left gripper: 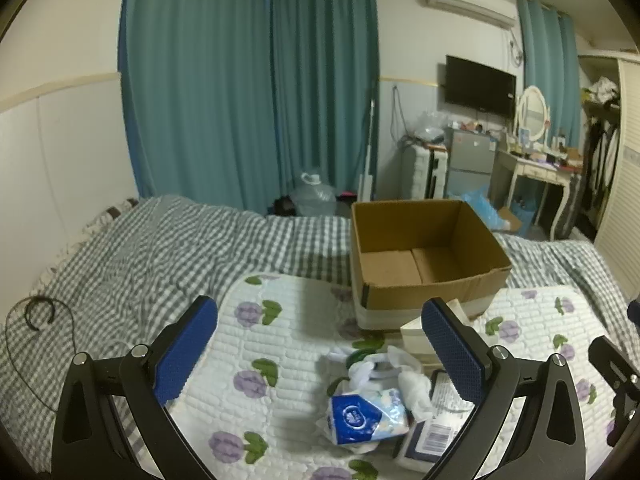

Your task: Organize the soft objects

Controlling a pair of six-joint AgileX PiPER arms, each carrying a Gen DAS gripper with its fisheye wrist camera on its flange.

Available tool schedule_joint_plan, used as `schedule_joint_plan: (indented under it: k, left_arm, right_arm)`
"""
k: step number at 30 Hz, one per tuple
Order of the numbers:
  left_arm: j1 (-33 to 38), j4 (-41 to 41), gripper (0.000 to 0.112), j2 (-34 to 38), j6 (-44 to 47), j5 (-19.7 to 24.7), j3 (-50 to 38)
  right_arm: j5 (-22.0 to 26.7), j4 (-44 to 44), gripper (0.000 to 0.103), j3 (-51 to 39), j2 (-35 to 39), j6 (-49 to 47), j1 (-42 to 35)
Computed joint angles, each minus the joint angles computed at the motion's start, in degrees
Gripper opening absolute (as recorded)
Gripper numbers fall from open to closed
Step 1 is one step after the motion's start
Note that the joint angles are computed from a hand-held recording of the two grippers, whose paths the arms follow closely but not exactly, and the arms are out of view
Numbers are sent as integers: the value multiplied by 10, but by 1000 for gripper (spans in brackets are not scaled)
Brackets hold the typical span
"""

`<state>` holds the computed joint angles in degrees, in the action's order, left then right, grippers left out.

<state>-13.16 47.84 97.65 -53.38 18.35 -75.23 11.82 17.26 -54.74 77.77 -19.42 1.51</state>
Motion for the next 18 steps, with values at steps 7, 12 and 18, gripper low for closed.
schedule_joint_plan:
  k: [7,12,18]
  left_arm:
    - [5,-42,103,-1,47,-5,-1]
    - [2,-34,103,0,37,-1,-3]
    - [-1,1,103,10,5,10,-11]
  right_arm:
    - [-2,59,103,4,-5,-66,0]
    - [5,167,103,3,-4,-183,-9]
    - [14,296,103,-1,3,-326,-25]
